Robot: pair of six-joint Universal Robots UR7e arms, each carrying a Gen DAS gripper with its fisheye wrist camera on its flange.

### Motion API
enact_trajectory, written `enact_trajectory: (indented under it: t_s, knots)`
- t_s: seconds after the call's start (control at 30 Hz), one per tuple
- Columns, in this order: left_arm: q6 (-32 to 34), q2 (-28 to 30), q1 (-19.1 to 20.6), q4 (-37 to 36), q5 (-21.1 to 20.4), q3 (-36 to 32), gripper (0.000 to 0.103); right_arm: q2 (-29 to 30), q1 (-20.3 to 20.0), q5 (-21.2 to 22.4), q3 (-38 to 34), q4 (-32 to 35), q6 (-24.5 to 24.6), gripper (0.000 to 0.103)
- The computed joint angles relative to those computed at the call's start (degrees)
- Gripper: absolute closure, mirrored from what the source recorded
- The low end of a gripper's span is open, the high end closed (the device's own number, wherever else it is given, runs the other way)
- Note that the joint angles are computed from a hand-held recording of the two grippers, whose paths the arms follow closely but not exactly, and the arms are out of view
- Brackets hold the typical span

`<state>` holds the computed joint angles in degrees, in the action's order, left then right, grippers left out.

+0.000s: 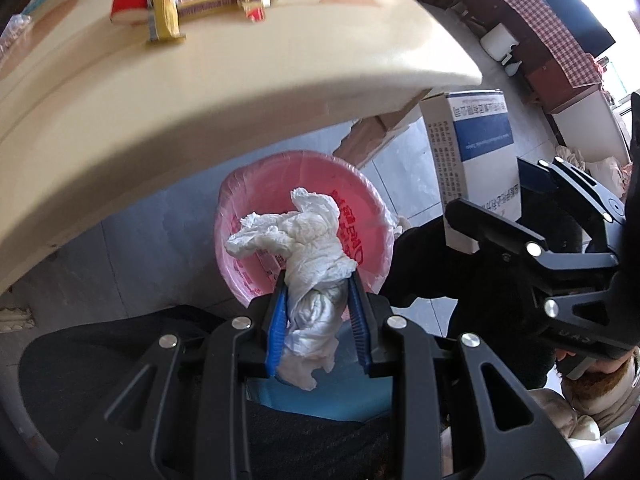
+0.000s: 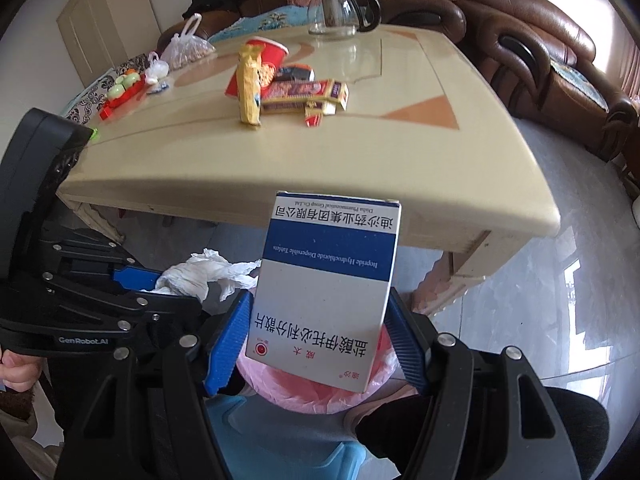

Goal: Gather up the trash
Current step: 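Carry the tissue and white box with both tools over the pink bin, then open both tools to drop the tissue and box into the bin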

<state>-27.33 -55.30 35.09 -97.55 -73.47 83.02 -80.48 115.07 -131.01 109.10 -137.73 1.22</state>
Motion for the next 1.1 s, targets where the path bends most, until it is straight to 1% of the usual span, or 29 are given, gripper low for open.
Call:
enact_trajectory:
  t_s: [0.43, 0.5, 0.77, 0.9, 1.1]
  knots:
    - [-0.47, 3.94, 3.16, 0.02, -1.51, 0.23, 0.074, 0.5, -4.73, 2.46, 2.3, 1.42, 1.13, 0.038]
    - [-0.44, 4.58, 3.87, -0.18, -2.29, 0.34, 0.074, 0.86, -5.51, 2.86, 2.53, 1.72, 1.29, 0.038]
    - [-1.5, 7.67, 6.96, 0.6, -4.75, -0.19, 0.074, 2.98, -9.03, 4.75, 3.24, 2.94, 1.45, 0.038]
    - [-1.88, 8.85, 8.0, 1.19, -5.03, -0.52, 0.074, 4.44, -10.81, 5.35, 3.1, 3.83, 1.43, 0.038]
    - [-2.72, 10.49, 9.46, 1.94, -6.64, -1.14, 0.074, 6.05, -12.4, 5.92, 2.69, 5.26, 1.54, 0.038]
